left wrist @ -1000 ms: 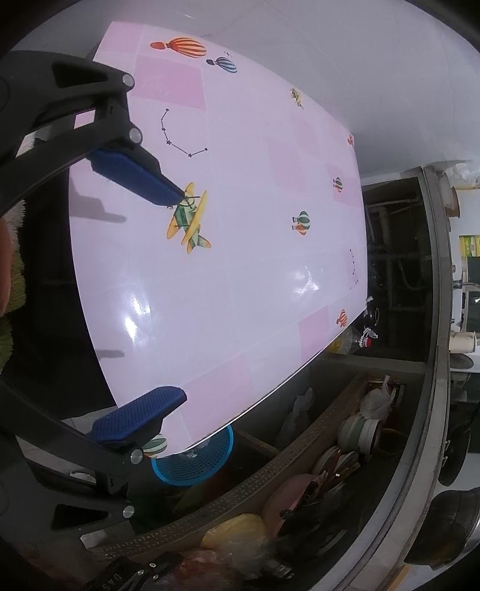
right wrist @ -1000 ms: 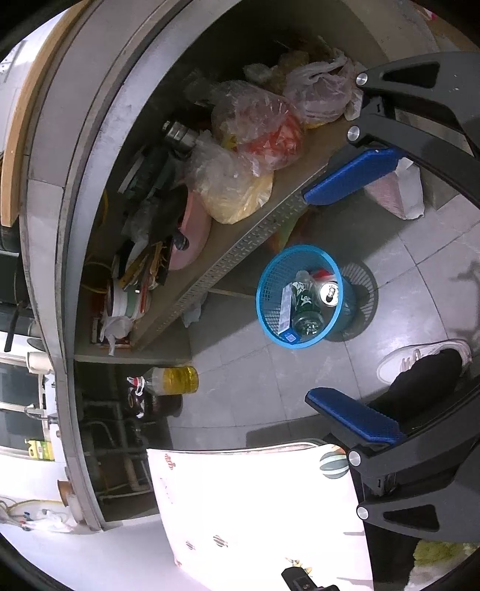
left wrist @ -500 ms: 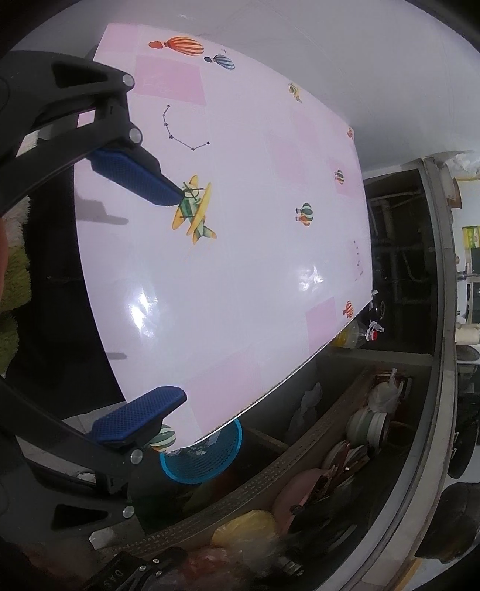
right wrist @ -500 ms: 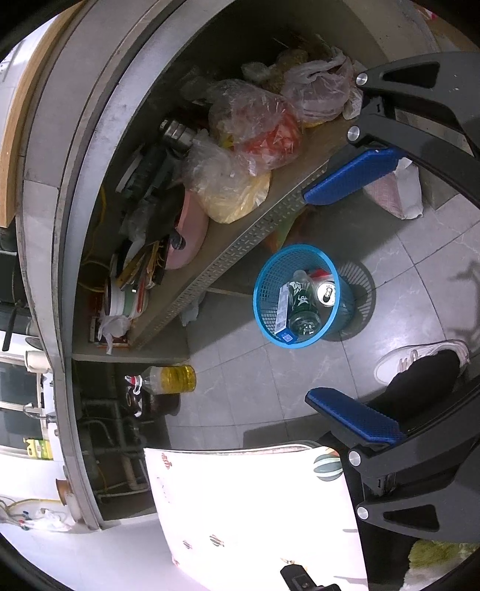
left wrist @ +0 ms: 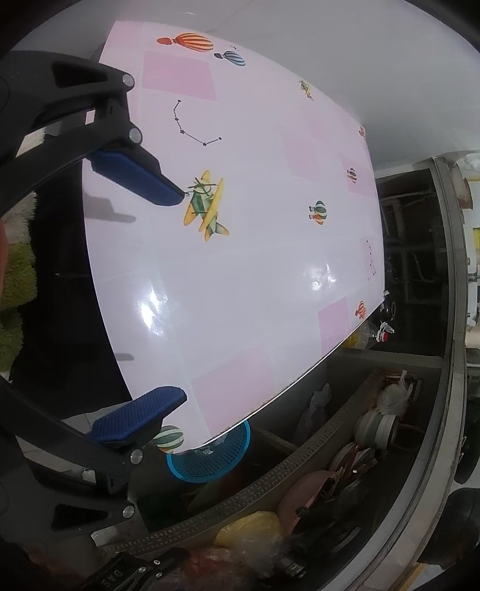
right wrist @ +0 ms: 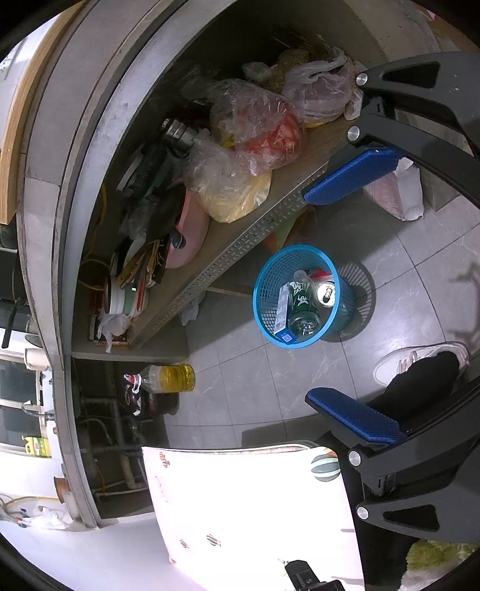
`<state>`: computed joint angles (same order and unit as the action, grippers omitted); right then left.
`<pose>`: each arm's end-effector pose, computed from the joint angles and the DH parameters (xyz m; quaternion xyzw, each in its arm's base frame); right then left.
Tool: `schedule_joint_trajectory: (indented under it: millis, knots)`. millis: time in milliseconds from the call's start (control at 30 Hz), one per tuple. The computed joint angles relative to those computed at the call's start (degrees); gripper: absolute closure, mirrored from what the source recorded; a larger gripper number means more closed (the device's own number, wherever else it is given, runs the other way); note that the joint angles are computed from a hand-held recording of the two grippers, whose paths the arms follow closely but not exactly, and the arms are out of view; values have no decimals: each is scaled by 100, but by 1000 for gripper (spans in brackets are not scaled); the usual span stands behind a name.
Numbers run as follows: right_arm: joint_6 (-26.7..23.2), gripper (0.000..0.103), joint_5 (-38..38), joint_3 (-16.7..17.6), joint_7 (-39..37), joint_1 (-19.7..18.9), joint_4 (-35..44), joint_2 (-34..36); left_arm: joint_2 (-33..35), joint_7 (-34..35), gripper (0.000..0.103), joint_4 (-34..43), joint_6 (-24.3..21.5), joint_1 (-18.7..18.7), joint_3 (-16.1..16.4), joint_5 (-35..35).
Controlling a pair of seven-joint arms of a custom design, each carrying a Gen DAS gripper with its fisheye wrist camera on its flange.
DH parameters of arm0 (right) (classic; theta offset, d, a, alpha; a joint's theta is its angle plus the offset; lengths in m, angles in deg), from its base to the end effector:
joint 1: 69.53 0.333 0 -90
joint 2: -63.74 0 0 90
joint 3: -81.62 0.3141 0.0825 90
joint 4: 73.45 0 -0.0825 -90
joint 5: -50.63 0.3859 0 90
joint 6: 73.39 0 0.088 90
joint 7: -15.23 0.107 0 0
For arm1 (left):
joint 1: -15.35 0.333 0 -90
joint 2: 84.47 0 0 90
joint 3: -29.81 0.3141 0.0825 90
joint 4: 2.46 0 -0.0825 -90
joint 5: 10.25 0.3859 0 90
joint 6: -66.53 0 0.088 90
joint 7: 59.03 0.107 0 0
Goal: Collect trash
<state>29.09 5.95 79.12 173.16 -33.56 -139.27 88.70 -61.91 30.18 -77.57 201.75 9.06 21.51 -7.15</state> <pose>0.6150 0.3439 0.5993 -0.4682 0.7893 -0.3745 0.1327 0.7064 -0.1601 0.5927 -0.5855 0.7432 -0.2576 0.1961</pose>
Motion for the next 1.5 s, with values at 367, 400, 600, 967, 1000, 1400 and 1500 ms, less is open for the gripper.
schedule_joint_trajectory:
  millis: [367,400,600,967,1000,1400,1500]
  knots:
    - [-23,7,8,-8,-5,13,44,30,78,-10,9,122,-153,-5,4,1]
    - [-24,7,9,-9,-9,15,53,35,76,-10,9,118,-155,-8,4,4]
    - [32,7,7,0,-4,2,-36,-6,66,-16,9,109,-167,-11,6,8]
    - [69,7,18,16,-29,-18,-82,-22,77,-20,9,114,-191,-8,1,-10]
    - [69,7,18,16,-29,-18,-82,-22,73,-22,9,101,-190,-7,1,-14]
    - [64,7,26,13,-34,-12,-74,-18,69,-12,9,79,-174,1,0,-24]
    - [61,7,25,11,-36,-11,-59,-10,65,-3,9,71,-166,6,-2,-31]
